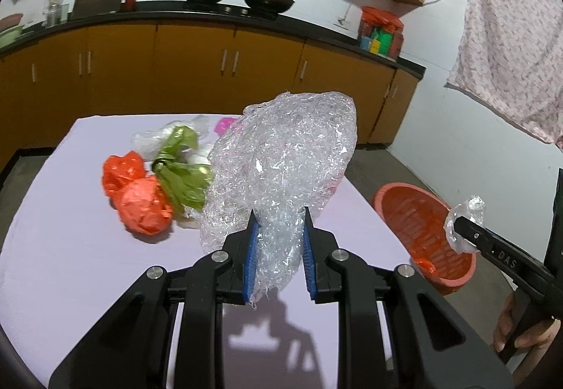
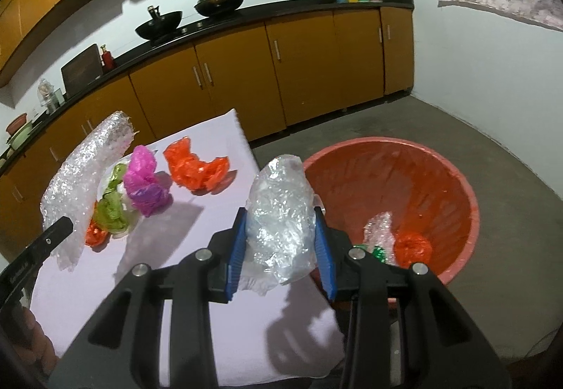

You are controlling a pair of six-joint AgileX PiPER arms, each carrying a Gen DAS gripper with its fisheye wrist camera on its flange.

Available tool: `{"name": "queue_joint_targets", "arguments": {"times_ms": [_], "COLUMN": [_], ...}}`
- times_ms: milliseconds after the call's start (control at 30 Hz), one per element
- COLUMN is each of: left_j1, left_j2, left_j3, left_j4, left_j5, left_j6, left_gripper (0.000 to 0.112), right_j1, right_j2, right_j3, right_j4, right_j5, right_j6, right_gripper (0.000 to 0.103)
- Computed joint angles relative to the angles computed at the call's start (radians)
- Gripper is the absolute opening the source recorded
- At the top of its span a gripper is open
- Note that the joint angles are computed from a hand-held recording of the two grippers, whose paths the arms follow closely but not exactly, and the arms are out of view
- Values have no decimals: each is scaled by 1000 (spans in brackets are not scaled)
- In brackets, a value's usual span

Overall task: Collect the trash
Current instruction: 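Carry the bubble wrap and clear bag in both grippers over the orange wastebasket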

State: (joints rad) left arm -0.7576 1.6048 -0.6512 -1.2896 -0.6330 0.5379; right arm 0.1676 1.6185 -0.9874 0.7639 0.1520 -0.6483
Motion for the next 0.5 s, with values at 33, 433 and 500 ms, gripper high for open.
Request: {"name": "queue_joint_targets", "arguments": {"times_ms": [33, 433, 500], "left_j1": [-5, -38, -44], "left_j2": [10, 109, 125], "left_j3": [-11, -136, -159], "left_j4": [1, -18, -26], "left_j5": [4, 59, 68], "left_j6": [2, 53, 67], "left_gripper": [22, 22, 22], "right_j1": [-10, -92, -107], "right_j2": [-2, -2, -1], "right_j3": [2, 15, 16], "right_j4": [20, 168, 197], "right_j5": [3, 15, 20], "right_j6": [-22, -190, -222], "right_gripper": [36, 36, 36]}}
